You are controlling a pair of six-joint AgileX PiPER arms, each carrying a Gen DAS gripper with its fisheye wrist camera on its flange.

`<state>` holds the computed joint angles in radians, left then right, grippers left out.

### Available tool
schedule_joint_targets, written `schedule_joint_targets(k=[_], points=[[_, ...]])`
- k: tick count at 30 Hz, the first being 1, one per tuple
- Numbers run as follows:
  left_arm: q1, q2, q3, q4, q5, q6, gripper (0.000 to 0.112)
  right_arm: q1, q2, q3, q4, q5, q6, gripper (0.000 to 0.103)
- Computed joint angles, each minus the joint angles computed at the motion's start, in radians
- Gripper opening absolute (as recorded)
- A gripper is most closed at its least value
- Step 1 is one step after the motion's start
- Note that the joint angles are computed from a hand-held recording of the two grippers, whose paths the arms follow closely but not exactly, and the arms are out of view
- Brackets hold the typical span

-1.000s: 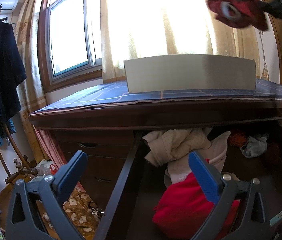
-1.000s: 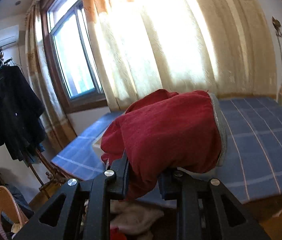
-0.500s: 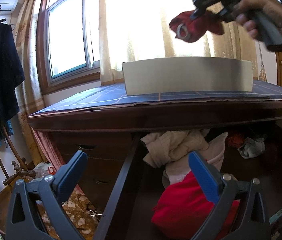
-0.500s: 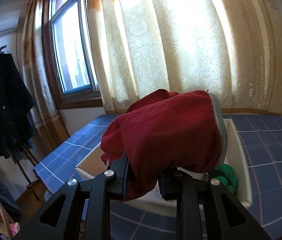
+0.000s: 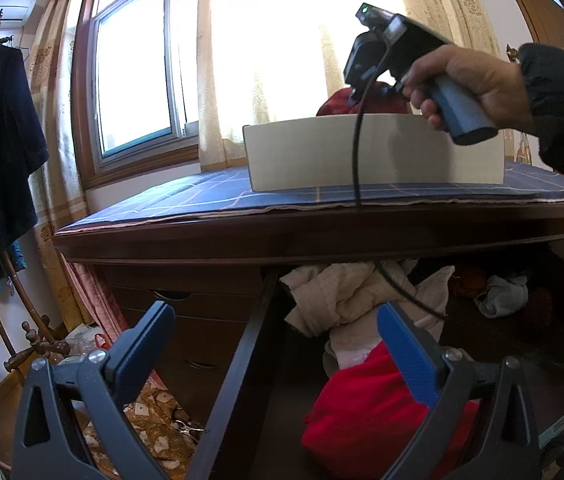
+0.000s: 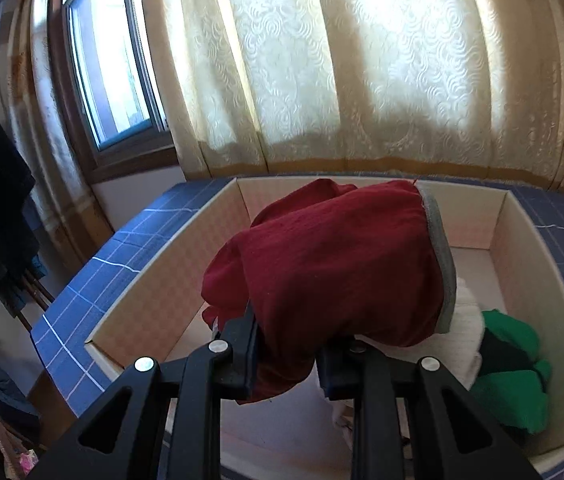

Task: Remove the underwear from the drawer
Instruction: 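Carry the dark red garment up over the white box with the right gripper, then lower the dark red garment into the box and open the right gripper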

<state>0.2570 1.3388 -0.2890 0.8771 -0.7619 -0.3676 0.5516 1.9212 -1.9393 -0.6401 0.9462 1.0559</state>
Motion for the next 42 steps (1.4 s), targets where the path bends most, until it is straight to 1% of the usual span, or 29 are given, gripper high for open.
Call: schedule_joint_targets(k=[2, 5, 8, 11, 19, 23, 29, 31, 33, 37, 38, 42], points=[[-0.005, 0.001, 0.0, -0.005, 0.002, 0.002, 0.103, -0.005, 0.032, -0.044, 0.023, 0.019, -0.037, 0.025], [-0.004, 0.002, -0.001, -0.003, 0.001, 0.0, 0.103, -0.01, 0.091, -0.139, 0.066, 0.073, -0.094, 0.025], [-0.009, 0.004, -0.001, -0.007, 0.0, 0.002, 0.103, -0.019, 0.12, -0.17, 0.106, 0.087, -0.121, 0.025], [-0.011, 0.006, 0.0, -0.011, -0.001, 0.005, 0.103, -0.024, 0.16, -0.219, 0.132, 0.124, -0.158, 0.025], [-0.016, 0.005, 0.001, -0.018, 0.003, 0.009, 0.103, -0.041, 0.19, -0.242, 0.146, 0.133, -0.168, 0.025], [-0.012, 0.006, 0.0, -0.012, 0.0, 0.007, 0.103, -0.031, 0.211, -0.272, 0.133, 0.154, -0.18, 0.025], [-0.009, 0.006, -0.001, -0.008, -0.001, 0.004, 0.103, -0.032, 0.216, -0.271, 0.136, 0.151, -0.174, 0.025], [-0.01, 0.006, -0.001, -0.007, -0.001, 0.003, 0.103, -0.032, 0.225, -0.288, 0.138, 0.165, -0.183, 0.025], [-0.01, 0.005, -0.001, -0.008, 0.0, 0.003, 0.103, -0.03, 0.243, -0.324, 0.14, 0.197, -0.194, 0.026], [-0.011, 0.005, 0.001, -0.011, -0.001, 0.006, 0.103, -0.032, 0.267, -0.377, 0.158, 0.234, -0.218, 0.028], [-0.011, 0.005, 0.001, -0.012, -0.001, 0.006, 0.103, -0.031, 0.265, -0.376, 0.154, 0.233, -0.211, 0.032], [-0.01, 0.005, 0.0, -0.008, 0.001, 0.003, 0.103, -0.032, 0.286, -0.421, 0.171, 0.266, -0.236, 0.036]])
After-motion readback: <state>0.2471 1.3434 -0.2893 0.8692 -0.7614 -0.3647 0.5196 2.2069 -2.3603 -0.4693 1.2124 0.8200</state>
